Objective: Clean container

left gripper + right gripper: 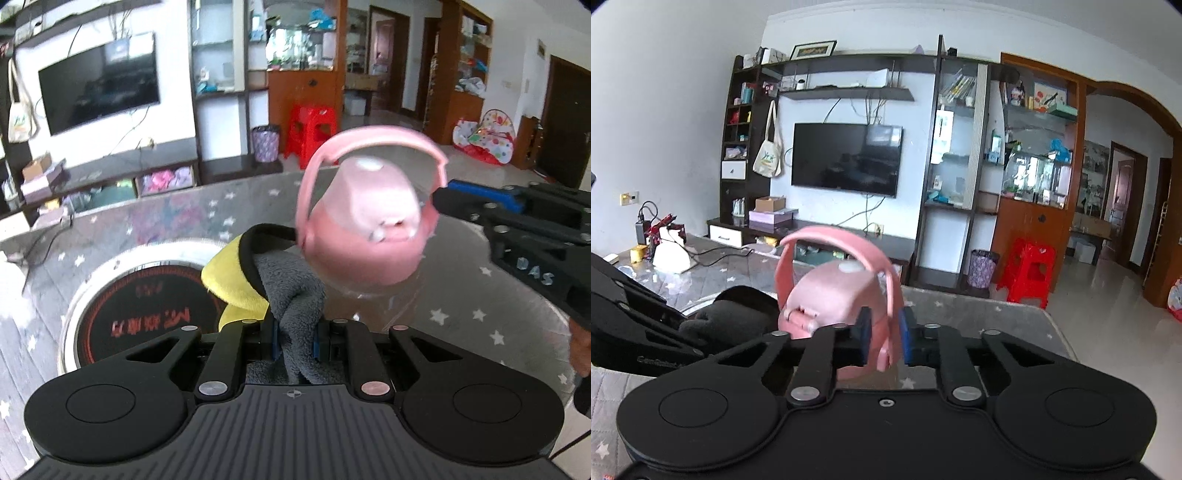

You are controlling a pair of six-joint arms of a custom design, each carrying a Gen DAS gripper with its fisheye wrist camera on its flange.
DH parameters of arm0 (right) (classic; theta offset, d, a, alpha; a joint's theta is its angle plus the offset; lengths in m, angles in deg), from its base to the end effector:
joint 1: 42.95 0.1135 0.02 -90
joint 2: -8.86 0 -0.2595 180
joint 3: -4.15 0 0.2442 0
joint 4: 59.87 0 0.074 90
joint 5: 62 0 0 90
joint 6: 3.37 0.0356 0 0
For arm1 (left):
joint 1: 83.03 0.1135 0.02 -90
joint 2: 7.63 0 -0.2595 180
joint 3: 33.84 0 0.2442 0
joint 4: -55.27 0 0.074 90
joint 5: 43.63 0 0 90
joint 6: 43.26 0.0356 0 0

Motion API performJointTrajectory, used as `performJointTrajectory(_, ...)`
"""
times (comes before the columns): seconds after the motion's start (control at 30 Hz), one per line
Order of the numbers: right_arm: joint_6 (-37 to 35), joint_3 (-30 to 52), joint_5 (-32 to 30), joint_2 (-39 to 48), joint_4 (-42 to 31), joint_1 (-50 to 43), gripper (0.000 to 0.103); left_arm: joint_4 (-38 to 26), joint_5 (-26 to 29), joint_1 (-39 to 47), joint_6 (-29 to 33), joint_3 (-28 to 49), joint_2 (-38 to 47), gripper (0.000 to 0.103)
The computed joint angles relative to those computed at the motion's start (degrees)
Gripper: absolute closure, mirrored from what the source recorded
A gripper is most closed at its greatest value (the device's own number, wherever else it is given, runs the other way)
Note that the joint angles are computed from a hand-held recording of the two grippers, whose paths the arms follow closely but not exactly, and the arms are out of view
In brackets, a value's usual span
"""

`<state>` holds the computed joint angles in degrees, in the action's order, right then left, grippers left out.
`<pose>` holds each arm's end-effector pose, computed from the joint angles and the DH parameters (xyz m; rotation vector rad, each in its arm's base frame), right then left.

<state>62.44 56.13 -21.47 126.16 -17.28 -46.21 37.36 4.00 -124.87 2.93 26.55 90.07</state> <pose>0.3316 0.0082 0.0847 -0.8569 1.6457 0.5139 0.2441 -0.1864 0.1403 -0.3064 2.2063 0.1578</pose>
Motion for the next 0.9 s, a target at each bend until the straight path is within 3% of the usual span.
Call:
performJointTrajectory(0.17,0.0,-0.3,-1.0,0.2,1.1,-1.2,0.093,-1.3,-1.7,-1.2,3.8,2.5,-0.2,0.087)
performJointTrajectory(0.5,0.5,-1.2,-2.2,2.0,4.5,-2.7,0.093,2.9,0.9,-0.6,10.8,4.9,3.9,0.087)
performJointTrajectory(0.9,1.2,-2.6,-2.0,3.0,7.6,-2.5,0.093,7.6,4.6,0.6,11.1,2.9,6.4,0.087)
